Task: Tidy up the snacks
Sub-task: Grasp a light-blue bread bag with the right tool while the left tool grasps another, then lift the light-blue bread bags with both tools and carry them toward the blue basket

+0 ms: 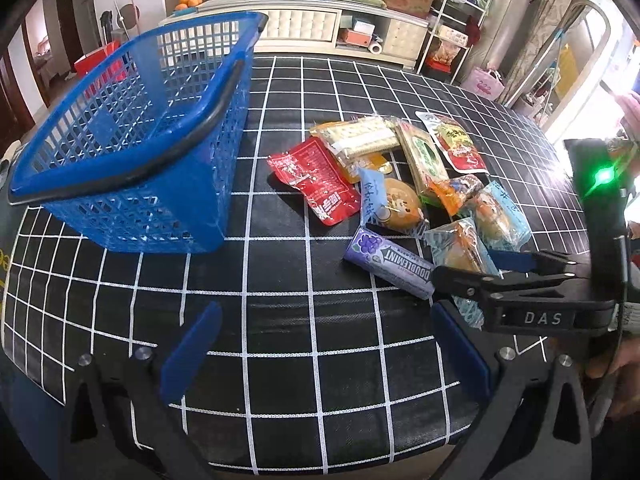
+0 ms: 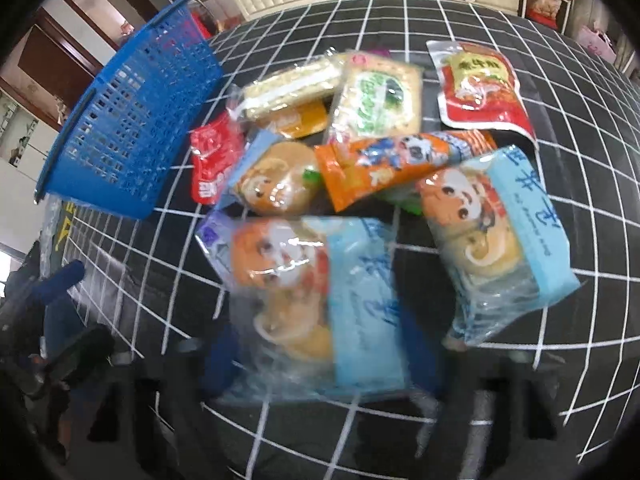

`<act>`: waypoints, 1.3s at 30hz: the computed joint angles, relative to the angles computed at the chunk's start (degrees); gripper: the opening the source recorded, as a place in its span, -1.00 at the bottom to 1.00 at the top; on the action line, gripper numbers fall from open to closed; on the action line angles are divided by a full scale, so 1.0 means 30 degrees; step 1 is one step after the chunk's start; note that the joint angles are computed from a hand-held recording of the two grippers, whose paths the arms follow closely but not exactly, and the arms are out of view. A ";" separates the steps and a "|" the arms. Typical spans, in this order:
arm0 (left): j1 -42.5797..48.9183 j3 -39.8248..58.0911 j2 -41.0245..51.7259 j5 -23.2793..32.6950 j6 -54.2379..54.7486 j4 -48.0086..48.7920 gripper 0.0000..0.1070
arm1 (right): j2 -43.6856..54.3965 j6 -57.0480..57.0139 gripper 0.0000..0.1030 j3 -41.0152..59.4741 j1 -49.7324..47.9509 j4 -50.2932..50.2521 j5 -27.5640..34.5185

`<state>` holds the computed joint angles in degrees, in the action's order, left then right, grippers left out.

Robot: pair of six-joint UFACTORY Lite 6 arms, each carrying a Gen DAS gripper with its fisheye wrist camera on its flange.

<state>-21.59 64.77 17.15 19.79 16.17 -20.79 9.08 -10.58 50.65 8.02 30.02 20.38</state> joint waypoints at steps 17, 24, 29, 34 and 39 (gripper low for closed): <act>-0.2625 0.0641 -0.2280 0.1485 -0.4382 0.3300 0.93 | -1.2418 0.2706 0.34 -0.6127 -0.3196 -0.2913 0.2319; -0.5196 0.3876 -0.0170 0.2453 -0.6632 0.4318 0.93 | -1.5263 0.1673 0.34 -0.6955 -0.7565 -0.4337 0.4196; -0.7026 0.7483 0.2897 0.3062 -0.6885 0.5787 0.93 | -1.5868 -0.1625 0.34 -0.7607 -1.0185 -0.2639 0.4391; -0.7277 1.2119 0.6699 0.5286 -0.7610 0.5248 0.92 | -1.4604 -0.4873 0.34 -0.7786 -1.2309 -0.0932 0.3599; -0.7329 1.8130 1.1237 0.7739 -1.0174 0.4705 0.92 | -1.2585 -0.4243 0.34 -0.7192 -1.2695 -0.2716 0.1894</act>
